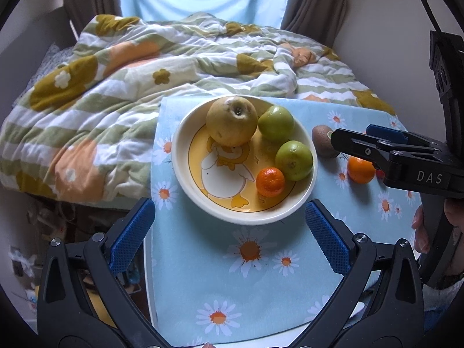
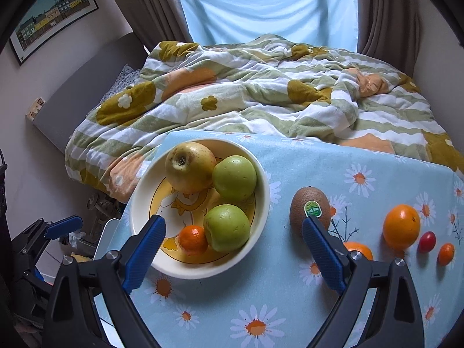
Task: Organize fruits
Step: 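Place the second green apple into the bowl with the right gripper, then move both grippers back toward the remaining oranges and tomatoes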
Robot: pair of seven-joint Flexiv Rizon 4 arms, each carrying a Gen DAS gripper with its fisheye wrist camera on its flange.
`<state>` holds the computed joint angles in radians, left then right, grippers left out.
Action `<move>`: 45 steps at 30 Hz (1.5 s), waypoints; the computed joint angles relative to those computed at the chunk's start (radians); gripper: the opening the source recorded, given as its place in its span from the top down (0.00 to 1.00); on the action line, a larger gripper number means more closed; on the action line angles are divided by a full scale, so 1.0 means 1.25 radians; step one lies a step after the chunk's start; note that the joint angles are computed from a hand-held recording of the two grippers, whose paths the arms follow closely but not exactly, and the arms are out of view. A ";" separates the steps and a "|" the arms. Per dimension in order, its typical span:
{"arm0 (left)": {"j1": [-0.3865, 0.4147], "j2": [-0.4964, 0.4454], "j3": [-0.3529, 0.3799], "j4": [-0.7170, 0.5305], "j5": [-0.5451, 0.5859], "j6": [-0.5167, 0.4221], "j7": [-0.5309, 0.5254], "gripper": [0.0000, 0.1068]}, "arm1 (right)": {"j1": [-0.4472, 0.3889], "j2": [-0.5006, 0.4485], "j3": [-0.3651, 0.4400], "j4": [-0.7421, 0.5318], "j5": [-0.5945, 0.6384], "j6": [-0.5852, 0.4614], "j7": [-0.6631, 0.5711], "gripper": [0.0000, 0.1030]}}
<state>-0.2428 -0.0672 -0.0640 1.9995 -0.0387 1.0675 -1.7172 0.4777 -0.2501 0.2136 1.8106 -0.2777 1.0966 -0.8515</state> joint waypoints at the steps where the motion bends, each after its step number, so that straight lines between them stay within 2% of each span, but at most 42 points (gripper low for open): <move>1: 0.000 0.004 -0.001 -0.002 0.000 -0.004 0.006 0.04 | 0.004 0.013 -0.006 0.010 -0.014 -0.003 0.020 0.09; 11: -0.012 -0.001 -0.016 -0.038 -0.005 0.005 0.067 0.04 | -0.031 0.168 -0.004 0.129 -0.131 -0.062 0.186 0.09; 19: -0.056 -0.052 -0.032 -0.107 0.036 0.016 0.011 0.04 | -0.099 0.265 0.009 0.217 -0.137 -0.090 0.168 0.09; 22: -0.082 -0.081 -0.034 -0.143 0.063 0.011 -0.034 0.04 | -0.120 0.282 0.002 0.246 -0.100 -0.060 0.096 0.09; 29: -0.159 -0.170 -0.022 -0.262 0.136 -0.048 -0.195 0.04 | -0.152 0.290 -0.034 0.277 0.070 -0.021 -0.168 0.09; 34: -0.212 -0.248 -0.012 -0.347 0.164 -0.079 -0.288 0.04 | -0.178 0.260 -0.064 0.263 0.181 0.000 -0.371 0.09; 39: -0.253 -0.319 0.003 -0.413 0.171 -0.088 -0.343 0.04 | -0.208 0.207 -0.077 0.225 0.279 0.004 -0.569 0.09; 43: -0.274 -0.362 0.016 -0.449 0.171 -0.100 -0.379 0.04 | -0.233 0.166 -0.072 0.194 0.331 -0.003 -0.685 0.16; 45: -0.285 -0.380 0.025 -0.471 0.178 -0.122 -0.393 0.04 | -0.244 0.149 -0.066 0.179 0.358 -0.009 -0.730 0.17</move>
